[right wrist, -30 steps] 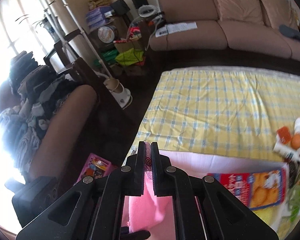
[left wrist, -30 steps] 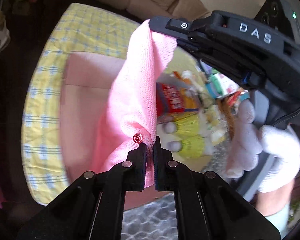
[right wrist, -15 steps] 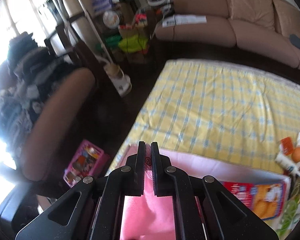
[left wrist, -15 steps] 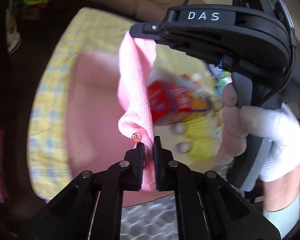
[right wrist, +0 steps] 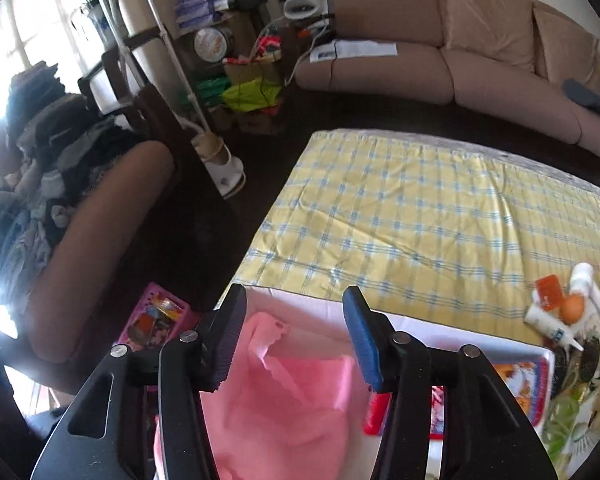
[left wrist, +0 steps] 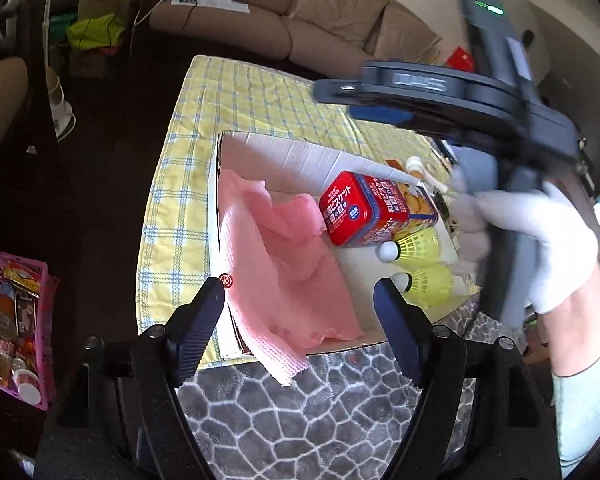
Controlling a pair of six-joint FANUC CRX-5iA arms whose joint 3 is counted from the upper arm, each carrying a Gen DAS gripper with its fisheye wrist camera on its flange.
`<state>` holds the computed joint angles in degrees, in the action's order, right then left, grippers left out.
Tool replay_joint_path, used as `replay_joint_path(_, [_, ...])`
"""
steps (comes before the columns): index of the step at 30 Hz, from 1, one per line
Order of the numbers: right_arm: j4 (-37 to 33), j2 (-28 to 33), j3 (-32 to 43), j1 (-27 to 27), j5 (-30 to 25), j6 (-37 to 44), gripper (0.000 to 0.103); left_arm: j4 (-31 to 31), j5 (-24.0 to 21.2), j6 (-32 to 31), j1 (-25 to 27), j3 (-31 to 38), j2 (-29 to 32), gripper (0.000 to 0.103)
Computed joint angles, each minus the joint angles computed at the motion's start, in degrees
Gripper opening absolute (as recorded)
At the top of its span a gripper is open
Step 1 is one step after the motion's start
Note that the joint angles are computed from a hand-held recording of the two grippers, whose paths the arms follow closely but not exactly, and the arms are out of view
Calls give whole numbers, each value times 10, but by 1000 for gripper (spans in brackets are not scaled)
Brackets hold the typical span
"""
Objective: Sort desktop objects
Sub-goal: 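Lower the pink cloth into the box beside the tin and open the left gripper, then push the pink cloth flat into the box with the right gripper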
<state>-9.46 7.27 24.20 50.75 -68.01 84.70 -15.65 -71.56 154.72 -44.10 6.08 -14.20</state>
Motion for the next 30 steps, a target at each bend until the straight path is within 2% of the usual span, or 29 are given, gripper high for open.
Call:
replay_joint_path(2, [-15, -11, -6, -8, -17, 3, 48, 18, 25, -11, 13, -13, -7, 72])
replay_joint_path(4, [-49, -17, -10, -20, -41, 14, 43, 55, 49, -33, 34, -30, -10, 65])
replay_joint_path(6, [-49, -22, -23, -17, -61, 17, 41, 93, 64, -63, 55, -39, -4, 53])
replay_joint_path(7, [-47, -23, -29, -17, -68, 17, 40, 112, 74, -80, 64, -44, -1, 51])
replay_joint_path(11, [-68, -42, -63, -34, -66, 15, 39, 122, 43, -103, 67, -25, 25, 46])
replay_joint_path(14, [-103, -45, -65, -56, -80, 26, 37, 125, 27, -113, 75, -16, 35, 46])
replay_joint_path(16, [-134, -45, -64, -71, -94, 35, 36, 122, 42, -100, 75, -23, 17, 46])
replay_joint_path(19, [-223, -20, -36, -98, -162, 76, 36, 90, 49, -72, 60, -21, -9, 48])
replay_joint_path(21, [-247, -16, -36, -90, -169, 86, 36, 72, 51, -49, 53, -22, -28, 54])
replay_joint_path(25, [-323, 3, -21, -97, -190, 84, 41, 56, 49, -27, 46, -20, -46, 56])
replay_joint_path(28, [-352, 8, -15, -101, -209, 95, 43, 51, 40, -25, 43, -12, -47, 58])
replay_joint_path(30, [-336, 9, -11, -89, -214, 99, 43, 55, 40, -31, 44, -12, -47, 59])
